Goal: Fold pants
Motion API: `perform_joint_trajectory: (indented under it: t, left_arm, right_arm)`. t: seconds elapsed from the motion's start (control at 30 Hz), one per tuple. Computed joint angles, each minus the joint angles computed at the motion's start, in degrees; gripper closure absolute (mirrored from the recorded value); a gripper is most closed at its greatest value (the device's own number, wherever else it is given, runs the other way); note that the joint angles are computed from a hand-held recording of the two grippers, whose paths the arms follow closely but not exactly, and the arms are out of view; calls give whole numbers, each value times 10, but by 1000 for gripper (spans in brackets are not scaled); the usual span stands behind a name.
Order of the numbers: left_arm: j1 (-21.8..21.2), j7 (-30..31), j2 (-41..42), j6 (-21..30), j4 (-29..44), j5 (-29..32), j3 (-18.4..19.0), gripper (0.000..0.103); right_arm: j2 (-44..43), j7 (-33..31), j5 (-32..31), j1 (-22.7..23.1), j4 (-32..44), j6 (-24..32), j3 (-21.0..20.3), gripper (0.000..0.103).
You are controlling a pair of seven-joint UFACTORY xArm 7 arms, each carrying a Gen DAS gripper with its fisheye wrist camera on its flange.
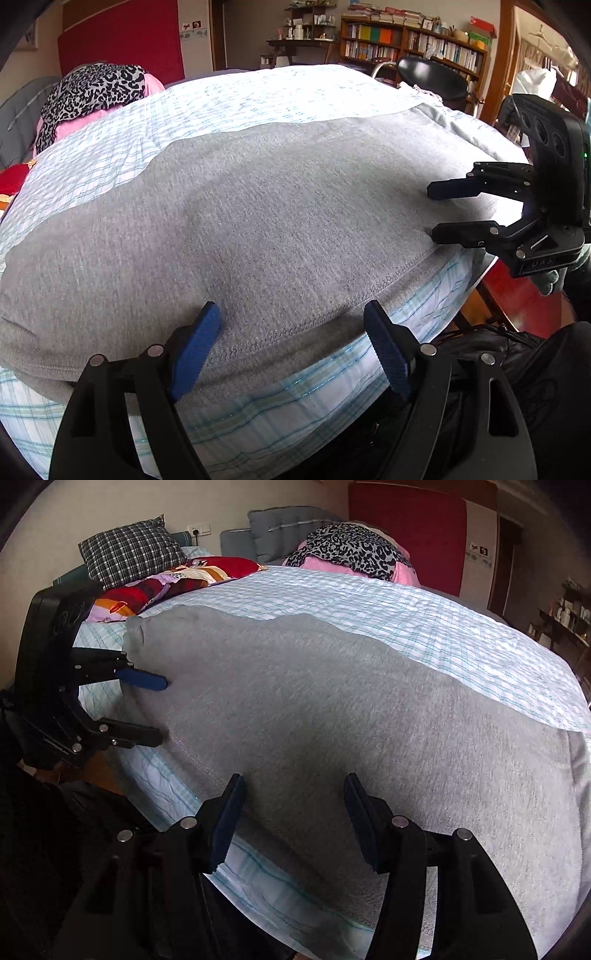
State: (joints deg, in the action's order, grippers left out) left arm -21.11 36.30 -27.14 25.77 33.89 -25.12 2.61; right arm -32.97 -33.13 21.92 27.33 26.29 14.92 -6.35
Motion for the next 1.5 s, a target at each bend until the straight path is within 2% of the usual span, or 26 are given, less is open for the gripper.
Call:
perform_joint_trajectory:
  t: [0.17, 0.3, 0.4, 0.47, 0.63, 0.77, 0.83, 0.87, 0.9, 0.93, 0.97, 1.0, 1.1, 1.2, 1.5]
  left_arm:
    - [13, -29, -26, -2, -20, 8, -7, 24]
    - [52, -79, -36, -51, -44, 76, -47, 24]
    - [65, -110, -26, -75, -45, 115, -52, 24]
    - [58, -113, -19, -81, -44, 128, -42, 24]
    - [62, -115, -29, -110, -70, 180, -52, 24]
    - [43, -109, -20, -117, -67, 182, -30, 24]
    - [44, -111, -3, -135, -62, 187, -34, 22]
    - [47, -114, 4, -140, -59, 191, -38, 22]
    - [45, -114, 6, -143, -57, 194, -39, 26]
    - [33, -104, 5, -139, -55, 190, -29, 30]
    - [8, -82, 0, -130, -53, 177, -8, 46]
    - [-7, -65, -5, -124, -54, 167, 3, 59]
    - [-1, -52, -19, -131, -65, 172, -9, 78]
    - [-3, -46, -35, -129, -69, 165, -4, 88]
    - [4, -21, -82, -106, -101, 184, -13, 90]
  right_arm:
    - [-16, -9, -44, -15, -40, -45, 27, 44]
    - [-3, 19, -78, -30, -50, -86, 45, 44]
    - [13, 46, -107, -43, -48, -111, 61, 44]
    - [14, 59, -126, -49, -52, -121, 67, 44]
    - [-1, 54, -148, -21, -58, -113, 30, 48]
    - [6, 49, -139, 1, -58, -124, -2, 48]
    - [15, 57, -134, 6, -54, -131, -4, 56]
    - [16, 57, -132, 13, -51, -131, -8, 66]
    - [14, 55, -132, 20, -49, -127, -12, 79]
    - [8, 52, -134, 21, -49, -124, -11, 83]
    - [4, 51, -136, 18, -49, -121, -8, 87]
    - [0, 50, -135, 19, -48, -115, -10, 90]
    - [-23, 35, -104, 61, -45, -93, -55, 93]
    - [-54, 14, -75, 85, -48, -77, -81, 94]
    - [-61, 5, -55, 55, -67, -47, -43, 95]
